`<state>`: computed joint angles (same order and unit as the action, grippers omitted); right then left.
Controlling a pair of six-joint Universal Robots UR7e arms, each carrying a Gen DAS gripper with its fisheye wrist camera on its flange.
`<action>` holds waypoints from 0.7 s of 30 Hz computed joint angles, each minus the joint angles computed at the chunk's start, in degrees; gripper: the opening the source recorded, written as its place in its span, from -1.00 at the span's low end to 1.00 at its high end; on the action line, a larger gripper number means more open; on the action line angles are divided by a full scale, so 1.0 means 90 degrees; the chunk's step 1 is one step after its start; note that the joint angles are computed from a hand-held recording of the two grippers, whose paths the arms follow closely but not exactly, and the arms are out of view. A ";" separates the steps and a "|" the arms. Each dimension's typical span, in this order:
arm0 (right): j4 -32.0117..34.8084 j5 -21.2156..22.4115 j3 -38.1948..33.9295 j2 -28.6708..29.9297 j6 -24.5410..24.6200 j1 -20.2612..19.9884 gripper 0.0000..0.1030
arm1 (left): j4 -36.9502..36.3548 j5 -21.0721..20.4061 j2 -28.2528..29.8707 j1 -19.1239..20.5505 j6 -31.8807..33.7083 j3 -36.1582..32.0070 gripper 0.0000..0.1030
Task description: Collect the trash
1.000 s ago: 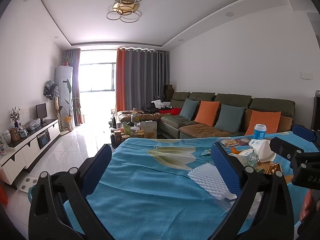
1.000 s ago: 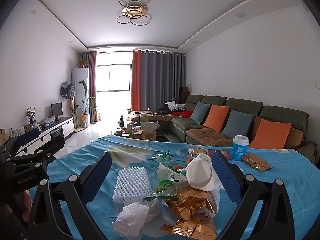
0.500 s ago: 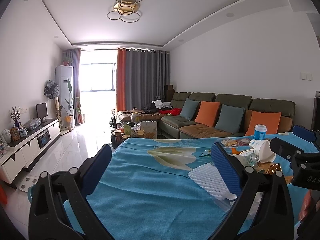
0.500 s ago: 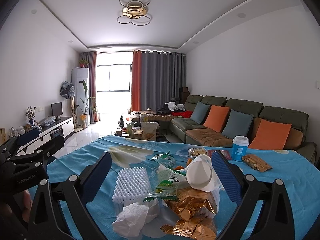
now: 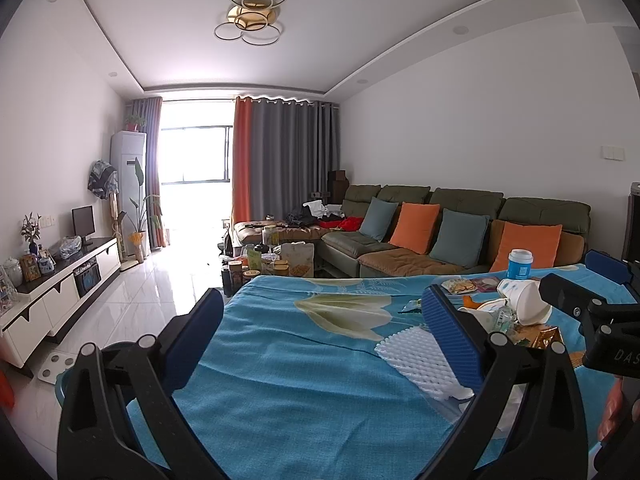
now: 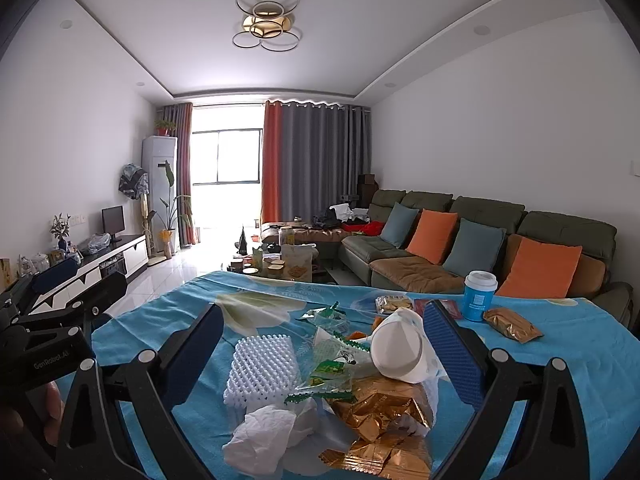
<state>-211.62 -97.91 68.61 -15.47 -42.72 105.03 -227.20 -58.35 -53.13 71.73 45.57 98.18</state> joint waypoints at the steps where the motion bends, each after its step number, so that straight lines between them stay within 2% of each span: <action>1: 0.0002 0.0016 0.0005 -0.0003 0.0001 -0.0004 0.87 | 0.0019 0.0002 0.0000 0.0001 -0.0013 -0.0006 0.89; 21: -0.0002 -0.0006 0.0010 -0.0004 0.0004 0.0001 0.87 | -0.0068 0.0033 0.0038 -0.0009 0.0024 0.0025 0.89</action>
<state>-211.64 -97.96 68.70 -15.51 -42.68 105.04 -227.81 -58.05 -52.79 71.65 45.79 98.41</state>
